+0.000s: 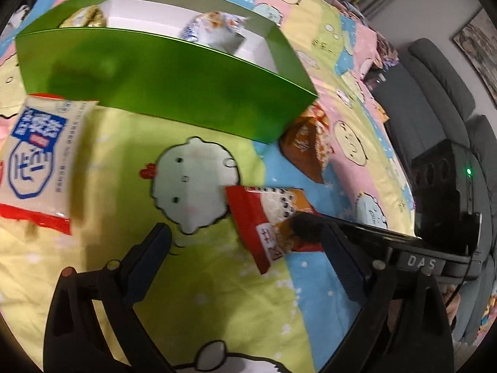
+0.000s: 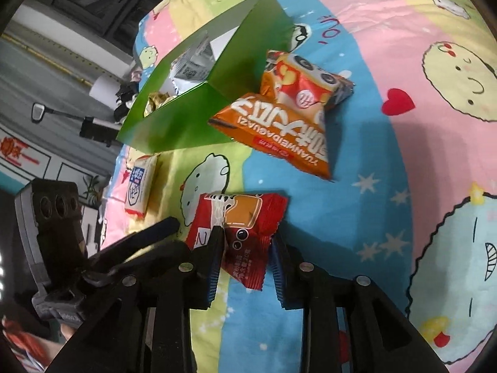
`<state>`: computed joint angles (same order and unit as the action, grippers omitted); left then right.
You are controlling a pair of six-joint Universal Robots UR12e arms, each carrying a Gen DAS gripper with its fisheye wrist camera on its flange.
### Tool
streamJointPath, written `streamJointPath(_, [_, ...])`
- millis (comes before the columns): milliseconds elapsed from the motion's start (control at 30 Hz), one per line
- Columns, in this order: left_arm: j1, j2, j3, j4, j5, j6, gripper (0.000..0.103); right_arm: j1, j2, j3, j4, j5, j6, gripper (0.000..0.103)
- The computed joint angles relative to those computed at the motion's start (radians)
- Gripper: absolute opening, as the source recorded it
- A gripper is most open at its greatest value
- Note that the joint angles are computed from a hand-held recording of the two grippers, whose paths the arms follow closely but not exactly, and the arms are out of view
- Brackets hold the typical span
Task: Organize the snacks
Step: 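Reach the right gripper to the red cartoon-face packet and grasp it, then lift the red packet off the quilt with the right gripper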
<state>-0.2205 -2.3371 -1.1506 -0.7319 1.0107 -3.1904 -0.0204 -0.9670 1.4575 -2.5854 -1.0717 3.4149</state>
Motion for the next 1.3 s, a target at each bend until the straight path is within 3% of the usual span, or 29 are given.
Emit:
streamJointPath(167, [0.001, -0.003, 0.002, -0.007, -0.039, 0.002, 0.084, -0.005, -0.003, 0.001, 0.001, -0.011, 0.001, 0.030])
streamJointPath(267, [0.005, -0.006, 0.004, -0.014, -0.083, -0.005, 0.077, -0.018, 0.000, 0.010, -0.009, 0.032, 0.014, 0.029])
streamJointPath(367, [0.010, -0.012, 0.010, -0.037, -0.150, -0.022, 0.064, -0.029, 0.009, 0.010, -0.018, 0.089, 0.044, 0.029])
streamJointPath(433, [0.009, -0.010, 0.007, -0.040, -0.155, -0.025, 0.062, -0.033, 0.012, 0.010, -0.023, 0.107, 0.047, 0.029])
streamJointPath(500, [0.012, -0.011, 0.008, -0.058, -0.194, -0.028, 0.047, -0.030, 0.013, 0.010, -0.026, 0.094, 0.029, 0.027])
streamJointPath(567, [0.010, -0.008, 0.006, -0.057, -0.185, -0.025, 0.043, -0.028, 0.012, 0.013, -0.037, 0.088, 0.017, 0.026])
streamJointPath(633, [0.002, -0.006, 0.014, -0.093, -0.126, -0.009, 0.021, -0.028, 0.012, 0.017, -0.050, 0.089, 0.007, 0.026])
streamJointPath(833, [-0.002, 0.003, -0.001, -0.077, -0.092, -0.038, 0.021, 0.011, -0.005, 0.027, -0.080, -0.067, -0.101, 0.026])
streamJointPath(1067, [-0.012, 0.020, -0.020, -0.045, -0.044, -0.031, 0.021, 0.026, -0.019, 0.052, -0.133, -0.113, -0.111, 0.025])
streamJointPath(1300, [0.000, 0.045, -0.061, 0.044, -0.042, -0.062, 0.021, 0.040, -0.035, 0.058, -0.168, -0.110, -0.135, 0.025])
